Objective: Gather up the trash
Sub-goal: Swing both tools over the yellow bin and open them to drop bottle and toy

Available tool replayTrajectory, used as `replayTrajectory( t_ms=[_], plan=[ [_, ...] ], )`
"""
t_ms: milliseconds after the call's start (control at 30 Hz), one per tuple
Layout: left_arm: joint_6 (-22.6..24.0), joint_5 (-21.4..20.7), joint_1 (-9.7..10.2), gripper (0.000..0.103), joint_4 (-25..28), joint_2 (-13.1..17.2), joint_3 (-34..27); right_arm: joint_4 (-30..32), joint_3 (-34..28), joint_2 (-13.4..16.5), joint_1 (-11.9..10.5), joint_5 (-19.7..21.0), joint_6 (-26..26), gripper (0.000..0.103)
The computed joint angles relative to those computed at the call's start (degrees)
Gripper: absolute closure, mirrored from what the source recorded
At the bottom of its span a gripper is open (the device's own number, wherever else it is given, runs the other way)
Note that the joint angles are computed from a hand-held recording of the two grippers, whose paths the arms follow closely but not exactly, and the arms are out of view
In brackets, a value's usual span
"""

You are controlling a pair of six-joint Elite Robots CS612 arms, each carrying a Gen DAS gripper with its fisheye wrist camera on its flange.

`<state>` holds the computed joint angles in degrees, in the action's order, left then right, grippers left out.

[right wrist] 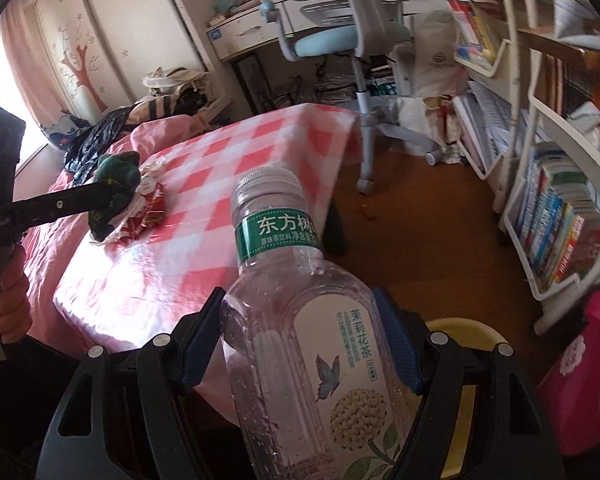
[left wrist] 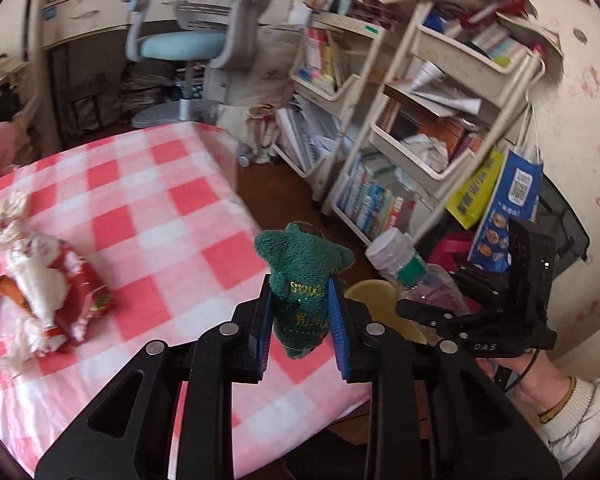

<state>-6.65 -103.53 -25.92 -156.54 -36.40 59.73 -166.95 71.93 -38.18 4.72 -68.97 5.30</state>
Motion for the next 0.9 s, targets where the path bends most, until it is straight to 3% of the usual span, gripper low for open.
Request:
replayTrajectory(
  t_ms=[167,233,300,367,467,667,800,900],
  plan=[
    [3.8,-1.4,-3.55,0.077,12.0,6.4,-11.3,-0.5,1.0,1.2,-1.4,-2.6,3.4,0.031],
    [6.3,-0.9,-4.72,0.071,19.9,9.4,-17.1,-0.2,1.5,1.6,-2.0,-5.7,7.2,0.03],
    [8.3,2.5,-5.82,0.058,23.4,10.5,-19.6,-0.6,2.7,1.3,-2.6,-8.5,12.1,0.03],
    [8.9,4.6,-6.2,0.046,19.6,8.9,-16.8,-2.8,4.2,0.6,-3.1,-9.6,14.5,0.03],
    [8.5,9.8,-5.98,0.029,11.4,5.2,-10.4,-3.7,4.2,0.1,-2.8,-9.2,12.8,0.03],
    [4.6,20.6,-3.84,0.018,-1.0,-1.8,1.4,-3.4,-1.3,1.4,-0.5,-3.9,5.1,0.03],
    [-0.4,27.5,-1.52,0.013,-5.5,-3.8,5.1,1.0,-8.1,3.3,2.2,-0.7,-1.2,0.03],
    [-6.6,31.3,0.47,0.01,-7.9,-4.5,7.2,4.1,-11.9,4.4,4.0,0.5,-4.9,0.028]
  ],
)
